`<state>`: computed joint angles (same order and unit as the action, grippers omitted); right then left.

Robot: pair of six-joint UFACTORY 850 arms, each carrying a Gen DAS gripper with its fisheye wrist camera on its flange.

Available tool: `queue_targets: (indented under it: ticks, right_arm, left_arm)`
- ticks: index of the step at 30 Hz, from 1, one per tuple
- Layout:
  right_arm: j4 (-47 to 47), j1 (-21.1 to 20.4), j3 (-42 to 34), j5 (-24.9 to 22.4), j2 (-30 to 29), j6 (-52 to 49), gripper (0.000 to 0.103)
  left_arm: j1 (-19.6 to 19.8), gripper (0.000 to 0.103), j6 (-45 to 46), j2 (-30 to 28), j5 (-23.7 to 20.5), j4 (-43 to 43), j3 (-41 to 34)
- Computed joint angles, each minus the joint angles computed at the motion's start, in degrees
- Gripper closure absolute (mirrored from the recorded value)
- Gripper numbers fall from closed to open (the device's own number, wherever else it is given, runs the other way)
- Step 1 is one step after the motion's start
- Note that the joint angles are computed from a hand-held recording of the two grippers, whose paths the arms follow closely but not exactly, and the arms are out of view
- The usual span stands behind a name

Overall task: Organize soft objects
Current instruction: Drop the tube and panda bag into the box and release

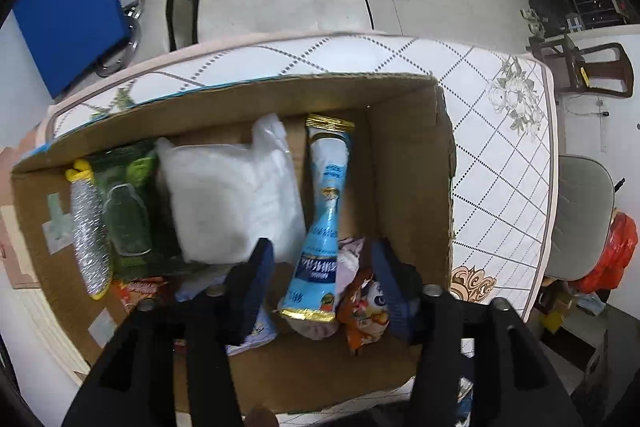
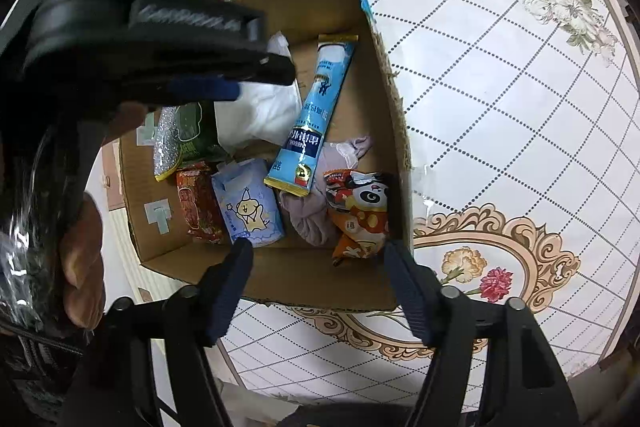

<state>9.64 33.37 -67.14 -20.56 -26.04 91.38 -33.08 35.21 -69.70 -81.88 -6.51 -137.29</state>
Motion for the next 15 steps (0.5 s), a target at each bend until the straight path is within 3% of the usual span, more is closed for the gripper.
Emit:
queue_targets:
  ticks: [4,10,15]
  right_arm:
    - [-5.7,0.6,-1.9,-4.3,0.1,4.4,0.023]
    - [-9.0,1.6,-5.7,-10.2,-1.4,5.2,0.023]
    - [-10.4,2.7,-8.7,-14.7,-3.0,4.6,0.023]
  left_arm:
    - [1.9,0.039,1.9,5.3,4.9,-1.5,6.9]
    - [6.1,0.039,4.4,15.4,15.1,-2.8,21.3]
    - [9.0,0.039,5.1,20.9,20.5,-3.0,29.5]
